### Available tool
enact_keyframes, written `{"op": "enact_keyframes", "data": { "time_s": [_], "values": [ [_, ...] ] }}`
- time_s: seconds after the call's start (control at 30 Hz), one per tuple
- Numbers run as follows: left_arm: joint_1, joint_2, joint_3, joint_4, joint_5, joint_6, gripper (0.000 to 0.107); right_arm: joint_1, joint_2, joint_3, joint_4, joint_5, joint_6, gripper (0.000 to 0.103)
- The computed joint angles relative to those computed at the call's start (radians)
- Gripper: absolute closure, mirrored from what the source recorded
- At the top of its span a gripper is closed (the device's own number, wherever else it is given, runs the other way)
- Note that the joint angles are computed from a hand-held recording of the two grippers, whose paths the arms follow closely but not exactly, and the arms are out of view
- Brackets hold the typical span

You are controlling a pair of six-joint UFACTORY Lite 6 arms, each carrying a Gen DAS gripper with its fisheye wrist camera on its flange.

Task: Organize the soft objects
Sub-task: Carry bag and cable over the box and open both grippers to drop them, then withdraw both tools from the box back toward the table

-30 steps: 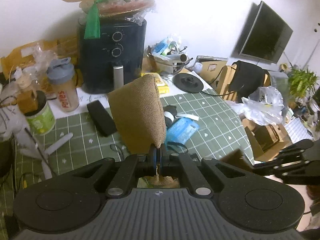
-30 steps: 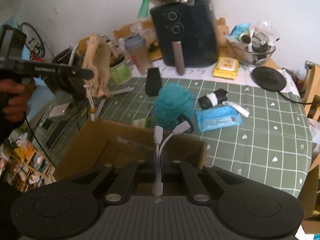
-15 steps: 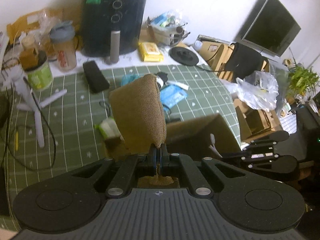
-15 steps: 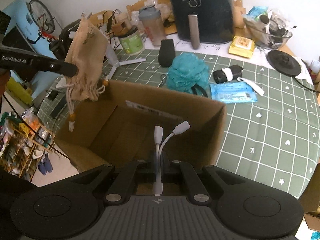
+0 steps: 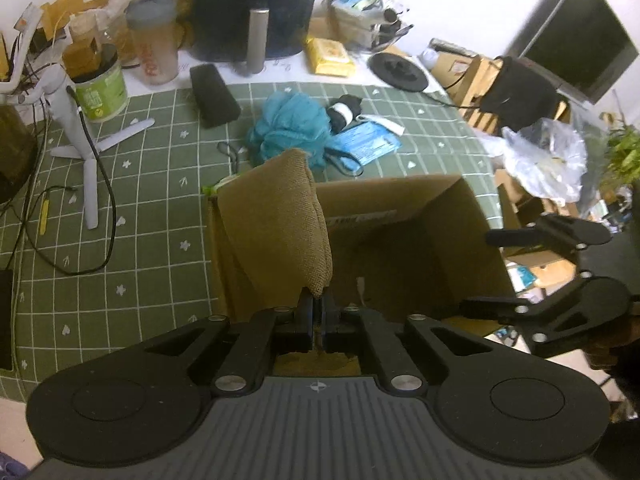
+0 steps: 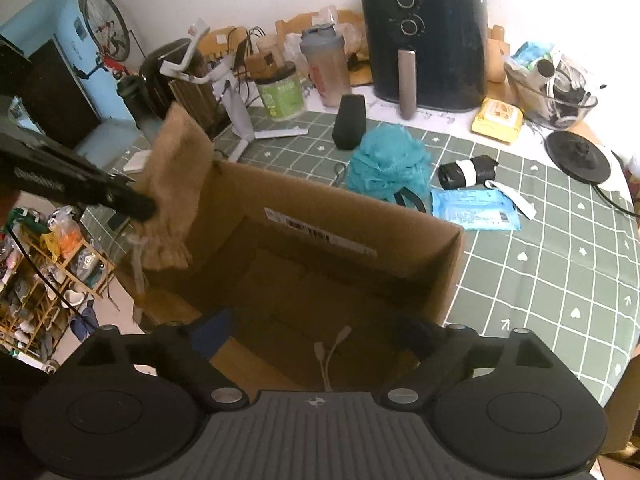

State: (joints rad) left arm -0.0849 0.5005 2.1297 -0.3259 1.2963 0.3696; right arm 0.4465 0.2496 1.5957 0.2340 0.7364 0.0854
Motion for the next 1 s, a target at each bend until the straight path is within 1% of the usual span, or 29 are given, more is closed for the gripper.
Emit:
{"op": "enact_keyframes", "data": {
  "time_s": [0.03,0.07,0.1,0.13,0.17,0.37,0.53,0.67,0.87,1.0],
  "values": [
    [-0.007,-0.007,-0.022,0.003,-0.015,-0.005,0.087,0.000,0.000,0.001,-0.003,0.002,0.003,0.010],
    [-0.012,-0.014,-0.044,0.005,-0.030,-0.012,0.069,0.001,-0.001,0.000,-0.009,0.005,0.008,0.010],
    [-0.013,-0.027,-0.072,0.002,-0.052,-0.015,0.059,0.001,-0.004,-0.004,-0.013,0.005,0.014,0.010],
    [-0.014,-0.048,-0.108,0.001,-0.079,-0.018,0.045,0.000,-0.008,-0.009,-0.012,0.005,0.019,0.010],
    [-0.016,-0.072,-0.146,0.004,-0.109,-0.022,0.041,-0.004,-0.007,-0.012,-0.008,0.004,0.020,0.009],
    [-0.024,-0.127,-0.232,0.017,-0.154,-0.052,0.040,-0.001,-0.028,-0.034,-0.020,0.001,0.035,0.004],
    [-0.036,-0.157,-0.265,0.023,-0.177,-0.063,0.040,0.010,-0.021,-0.004,-0.056,0.016,0.056,0.002],
    [-0.047,-0.163,-0.277,0.033,-0.202,-0.075,0.040,0.014,-0.030,-0.012,-0.100,0.002,0.087,0.000],
    [-0.040,-0.148,-0.267,0.015,-0.218,-0.081,0.040,0.009,-0.020,0.004,-0.154,0.014,0.161,0.000],
    [-0.043,-0.128,-0.234,0.007,-0.223,-0.079,0.040,-0.002,0.003,0.050,-0.188,0.035,0.189,0.000]
  ]
}}
